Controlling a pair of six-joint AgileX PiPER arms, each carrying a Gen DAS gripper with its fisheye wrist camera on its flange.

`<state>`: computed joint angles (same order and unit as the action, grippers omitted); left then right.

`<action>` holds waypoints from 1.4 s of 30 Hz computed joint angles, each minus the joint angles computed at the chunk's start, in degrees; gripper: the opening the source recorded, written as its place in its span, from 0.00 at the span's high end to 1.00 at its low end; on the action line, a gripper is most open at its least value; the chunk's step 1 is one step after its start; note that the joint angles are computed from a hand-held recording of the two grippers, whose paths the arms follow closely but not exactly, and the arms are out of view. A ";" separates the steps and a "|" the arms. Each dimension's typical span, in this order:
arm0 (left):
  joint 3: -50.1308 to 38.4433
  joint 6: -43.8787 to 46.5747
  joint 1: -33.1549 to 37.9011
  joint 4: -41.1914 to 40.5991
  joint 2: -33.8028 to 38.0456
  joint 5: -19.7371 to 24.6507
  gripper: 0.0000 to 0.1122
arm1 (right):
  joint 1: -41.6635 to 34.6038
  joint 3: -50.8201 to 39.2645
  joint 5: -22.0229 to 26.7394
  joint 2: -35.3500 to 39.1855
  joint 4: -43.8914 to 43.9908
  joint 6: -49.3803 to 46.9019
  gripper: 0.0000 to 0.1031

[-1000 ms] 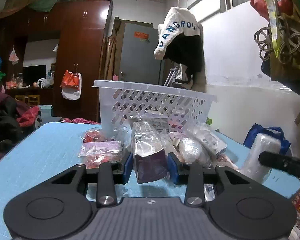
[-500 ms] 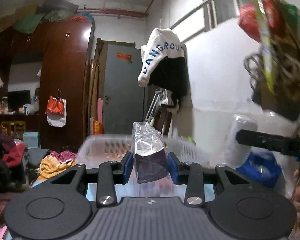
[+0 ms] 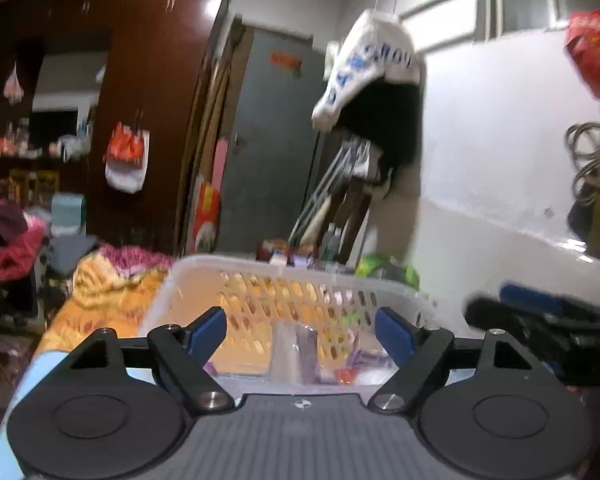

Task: Organize objects
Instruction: 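Carry the roll and bag over the basket and open both tools, then grasp the clear-wrapped box with the right tool while the left tool grasps a red snack bag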

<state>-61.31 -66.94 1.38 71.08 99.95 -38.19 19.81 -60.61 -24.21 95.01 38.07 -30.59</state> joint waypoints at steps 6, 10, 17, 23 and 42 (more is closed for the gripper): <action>20.53 14.83 12.81 -2.97 -7.22 -11.80 0.24 | 6.44 23.40 -14.45 -7.87 -7.40 16.74 0.00; 29.66 22.08 18.89 -4.21 -6.49 -11.42 0.24 | 19.49 36.31 -32.93 -2.60 -3.79 25.69 0.00; 32.73 34.36 14.31 -13.67 -4.54 -8.26 0.24 | 25.22 30.39 -33.02 6.13 2.19 22.84 0.00; 33.25 36.08 12.77 -16.92 -3.63 -7.14 0.24 | 27.75 24.67 -33.16 9.84 11.86 13.13 0.09; 45.27 56.71 16.99 -26.53 -1.47 -27.21 0.56 | 32.72 35.06 -45.01 9.17 7.45 23.06 0.52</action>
<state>-16.05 -10.23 18.37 44.55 98.48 -65.40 52.52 -25.55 -69.22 104.18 45.52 -7.53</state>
